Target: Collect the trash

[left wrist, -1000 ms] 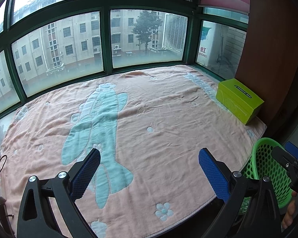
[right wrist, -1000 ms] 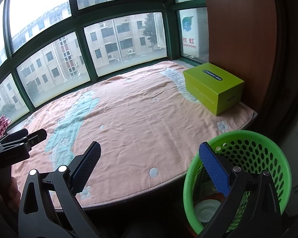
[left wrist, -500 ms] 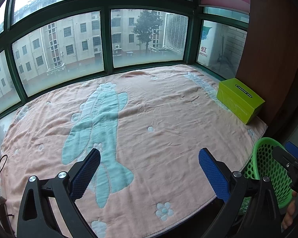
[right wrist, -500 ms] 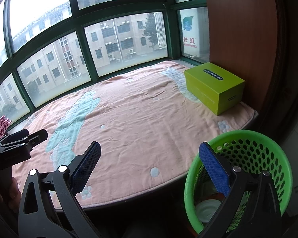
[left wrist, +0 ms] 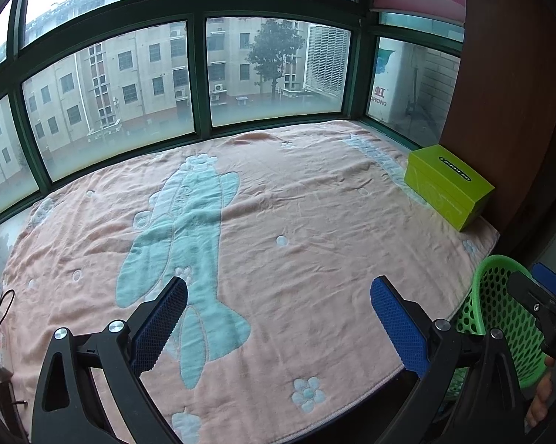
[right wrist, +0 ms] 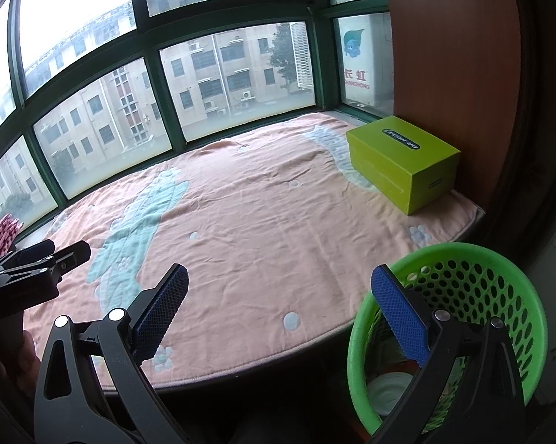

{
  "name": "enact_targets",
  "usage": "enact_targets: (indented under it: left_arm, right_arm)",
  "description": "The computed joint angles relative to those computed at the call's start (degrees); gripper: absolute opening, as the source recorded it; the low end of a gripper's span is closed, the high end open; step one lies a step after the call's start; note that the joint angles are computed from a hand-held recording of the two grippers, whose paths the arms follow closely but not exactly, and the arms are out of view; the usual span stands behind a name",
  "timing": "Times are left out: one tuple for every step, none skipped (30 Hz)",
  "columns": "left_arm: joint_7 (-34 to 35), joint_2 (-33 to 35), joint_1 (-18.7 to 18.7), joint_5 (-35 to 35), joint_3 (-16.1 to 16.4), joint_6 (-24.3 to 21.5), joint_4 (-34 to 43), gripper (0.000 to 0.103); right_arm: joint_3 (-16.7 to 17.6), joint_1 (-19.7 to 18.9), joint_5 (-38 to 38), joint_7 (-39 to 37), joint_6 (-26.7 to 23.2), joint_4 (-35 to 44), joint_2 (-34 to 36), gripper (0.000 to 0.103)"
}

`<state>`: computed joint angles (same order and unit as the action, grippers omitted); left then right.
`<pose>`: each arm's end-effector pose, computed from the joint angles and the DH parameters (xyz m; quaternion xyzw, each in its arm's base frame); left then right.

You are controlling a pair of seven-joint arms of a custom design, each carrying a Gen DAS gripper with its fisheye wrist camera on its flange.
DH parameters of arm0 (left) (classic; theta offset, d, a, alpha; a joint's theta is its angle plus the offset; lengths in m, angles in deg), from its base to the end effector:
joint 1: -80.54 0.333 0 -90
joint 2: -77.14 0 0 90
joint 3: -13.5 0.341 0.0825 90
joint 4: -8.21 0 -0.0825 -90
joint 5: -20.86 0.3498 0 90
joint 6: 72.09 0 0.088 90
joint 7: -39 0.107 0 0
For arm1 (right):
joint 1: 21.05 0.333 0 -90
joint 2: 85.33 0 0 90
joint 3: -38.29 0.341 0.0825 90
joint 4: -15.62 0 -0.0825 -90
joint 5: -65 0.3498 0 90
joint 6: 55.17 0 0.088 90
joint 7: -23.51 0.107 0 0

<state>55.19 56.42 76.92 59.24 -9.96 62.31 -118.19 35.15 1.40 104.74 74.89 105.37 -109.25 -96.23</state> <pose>0.3953 -0.2227 0.6038 -0.7709 0.4919 -0.2372 0.3278 0.4860 0.1358 0.5966 -0.7599 0.4797 -0.1659 0.4061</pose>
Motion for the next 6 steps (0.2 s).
enact_targets:
  left_arm:
    - [0.0,0.0,-0.1,-0.1,0.0,0.0,0.0,0.096]
    - [0.0,0.0,-0.1,-0.1,0.0,0.0,0.0,0.096]
    - [0.0,0.0,-0.1,-0.2,0.0,0.0,-0.1,0.096]
    - [0.0,0.0,-0.2,-0.2,0.1,0.1,-0.1,0.096]
    - [0.0,0.1,-0.2,-0.2,0.0,0.0,-0.1,0.096]
    - [-0.1,0.1,-0.2,-0.1,0.0,-0.1,-0.1,0.096]
  right_arm:
    - [0.1,0.0,-0.1,0.1,0.0,0.0,0.0,0.098]
    - [0.0,0.0,0.0,-0.1,-0.1,0.1,0.1,0.098]
    - [0.0,0.0,0.1,-0.2,-0.1,0.0,0.0,0.098]
    - [0.0,0.0,0.1,-0.3,-0.2,0.0,0.0,0.098]
    - [0.1,0.0,0.1,-0.3,-0.3,0.1,0.0,0.098]
    - [0.1,0.0,0.1,-0.3,-0.4,0.1,0.0,0.098]
